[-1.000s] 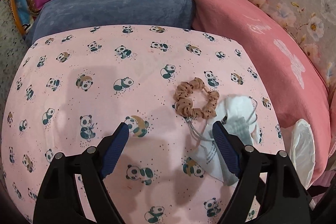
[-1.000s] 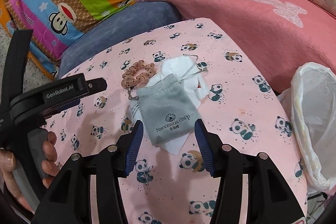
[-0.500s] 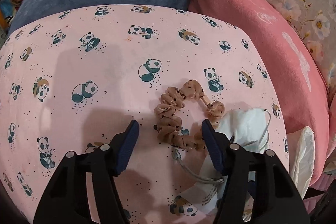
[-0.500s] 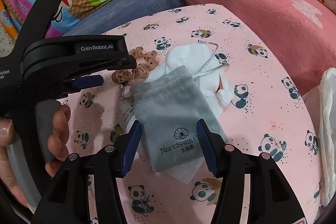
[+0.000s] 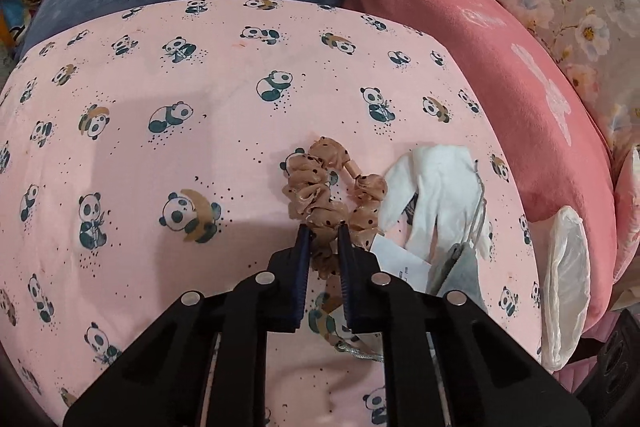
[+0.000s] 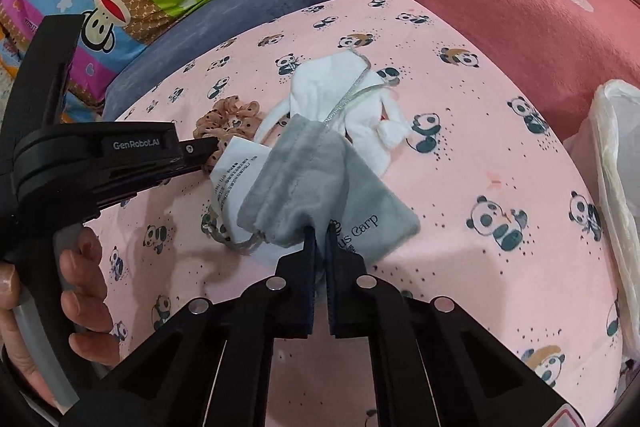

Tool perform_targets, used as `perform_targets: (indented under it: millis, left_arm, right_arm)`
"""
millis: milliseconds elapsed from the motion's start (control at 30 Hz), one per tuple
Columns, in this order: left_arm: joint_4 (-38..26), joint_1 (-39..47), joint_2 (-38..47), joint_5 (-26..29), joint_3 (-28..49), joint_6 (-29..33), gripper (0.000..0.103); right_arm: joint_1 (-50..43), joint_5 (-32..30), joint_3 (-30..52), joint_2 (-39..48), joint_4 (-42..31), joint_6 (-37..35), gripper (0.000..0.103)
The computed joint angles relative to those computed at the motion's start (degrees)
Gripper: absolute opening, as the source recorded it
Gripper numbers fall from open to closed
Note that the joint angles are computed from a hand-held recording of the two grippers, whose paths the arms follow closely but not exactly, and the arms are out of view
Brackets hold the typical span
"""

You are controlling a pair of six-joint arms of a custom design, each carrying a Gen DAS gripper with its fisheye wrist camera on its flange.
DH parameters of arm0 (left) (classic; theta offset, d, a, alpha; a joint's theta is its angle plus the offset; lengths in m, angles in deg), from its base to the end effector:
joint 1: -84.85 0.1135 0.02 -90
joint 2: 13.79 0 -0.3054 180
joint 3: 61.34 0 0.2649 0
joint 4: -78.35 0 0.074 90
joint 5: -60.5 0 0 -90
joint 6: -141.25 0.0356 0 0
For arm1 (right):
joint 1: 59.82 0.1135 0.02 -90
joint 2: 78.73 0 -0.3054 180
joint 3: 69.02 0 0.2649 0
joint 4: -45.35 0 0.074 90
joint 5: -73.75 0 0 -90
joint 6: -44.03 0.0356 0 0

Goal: Collect trash
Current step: 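Grasp the beige scrunchie with the left gripper while the right grasps the grey drawstring pouch, then carry scrunchie and pouch over the bin and open both grippers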

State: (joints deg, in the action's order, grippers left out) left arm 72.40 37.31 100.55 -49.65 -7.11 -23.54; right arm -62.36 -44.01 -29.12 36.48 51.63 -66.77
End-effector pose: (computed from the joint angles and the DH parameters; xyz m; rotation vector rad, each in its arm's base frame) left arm 0.2261 -0.2289 0.0639 -0.7143 2.5274 -0.2625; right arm 0.2555 0.0053 0.0351 -0.5379 2.5865 0.5399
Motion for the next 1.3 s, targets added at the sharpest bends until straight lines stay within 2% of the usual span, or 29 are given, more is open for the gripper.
perform_targets:
  millis: [267,500,733,933,1133,1300]
  left_arm:
    - [-9.2,-6.0,-7.6,-6.2,1.2,-4.0,0.014]
    - [-17.7,-11.6,-8.9,-10.4,7.9,-6.1,0.014]
    - [-22.4,-15.4,-5.9,-12.0,16.4,-4.6,0.014]
    - [-24.5,-17.2,-0.7,-11.1,25.3,-1.2,0.014]
    - [-26.8,-18.2,4.8,-9.7,34.3,2.6,0.014]
    - [-28.9,-18.3,9.5,-8.1,42.0,5.9,0.014]
  right_arm:
    - [-8.4,-5.2,-2.5,-6.2,-4.5,-4.7,0.005]
    - [-17.9,-11.0,-2.2,-14.4,-15.2,-11.4,0.005]
    - [-27.9,-15.4,1.3,-19.5,-28.2,-20.3,0.005]
    - [-37.6,-18.4,6.9,-19.6,-39.1,-28.3,0.005]
    - [-44.5,-20.0,12.8,-16.6,-45.5,-33.0,0.005]
    - [-48.2,-20.6,17.6,-13.0,-48.1,-34.3,0.005]
